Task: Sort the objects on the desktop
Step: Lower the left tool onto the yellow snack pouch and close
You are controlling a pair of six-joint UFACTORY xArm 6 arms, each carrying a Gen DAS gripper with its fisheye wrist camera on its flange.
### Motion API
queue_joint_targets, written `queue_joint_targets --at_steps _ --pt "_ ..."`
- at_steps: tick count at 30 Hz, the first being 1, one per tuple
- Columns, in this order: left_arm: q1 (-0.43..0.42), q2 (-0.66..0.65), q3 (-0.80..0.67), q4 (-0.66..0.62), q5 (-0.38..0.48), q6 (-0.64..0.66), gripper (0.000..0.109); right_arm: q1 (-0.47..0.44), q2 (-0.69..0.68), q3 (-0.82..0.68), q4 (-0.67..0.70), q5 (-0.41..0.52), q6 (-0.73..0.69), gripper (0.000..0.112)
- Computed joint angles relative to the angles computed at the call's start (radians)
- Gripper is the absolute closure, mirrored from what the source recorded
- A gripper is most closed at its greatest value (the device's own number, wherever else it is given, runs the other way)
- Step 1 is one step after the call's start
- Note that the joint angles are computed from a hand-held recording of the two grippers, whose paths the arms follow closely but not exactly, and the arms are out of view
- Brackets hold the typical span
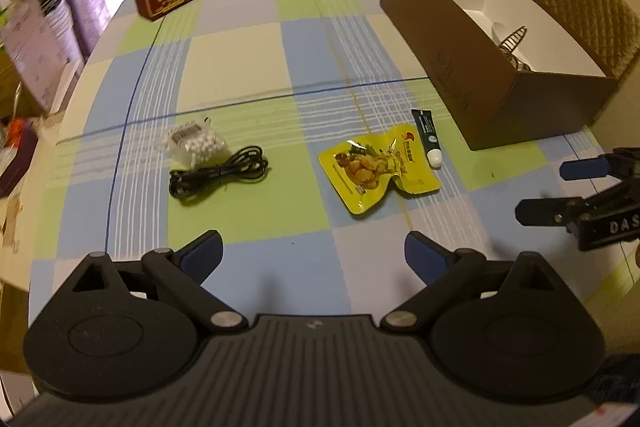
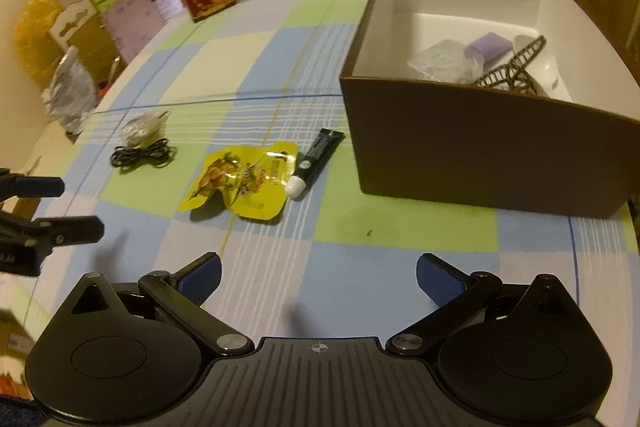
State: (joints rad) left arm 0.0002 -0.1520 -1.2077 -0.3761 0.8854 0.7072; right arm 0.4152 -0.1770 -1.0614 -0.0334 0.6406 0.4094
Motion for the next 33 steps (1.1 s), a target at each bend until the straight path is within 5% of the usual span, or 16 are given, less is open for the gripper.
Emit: queue_joint_targets --at_steps 10,18,30,33 --pt "-0.003 0.151 -0.123 -0.116 0.101 0.351 0.013 -0.022 -0.052 0.049 -0.132 0.088 0.245 0.011" --pt "-0.040 0.384 -0.384 -0.109 0.270 0.626 0.013 -0.038 -0.140 0.116 -0.182 0.169 0.383 0.011" --pt "-0.088 0.708 -0.824 -0.061 0.568 0.728 0.014 -0.062 -0.208 0.167 -0.208 0.252 0.509 0.011" --pt "-0.095 0.742 -0.873 -0.040 0.605 0.736 0.025 -0.059 -0.198 0.159 -0.203 0.251 0.495 0.011"
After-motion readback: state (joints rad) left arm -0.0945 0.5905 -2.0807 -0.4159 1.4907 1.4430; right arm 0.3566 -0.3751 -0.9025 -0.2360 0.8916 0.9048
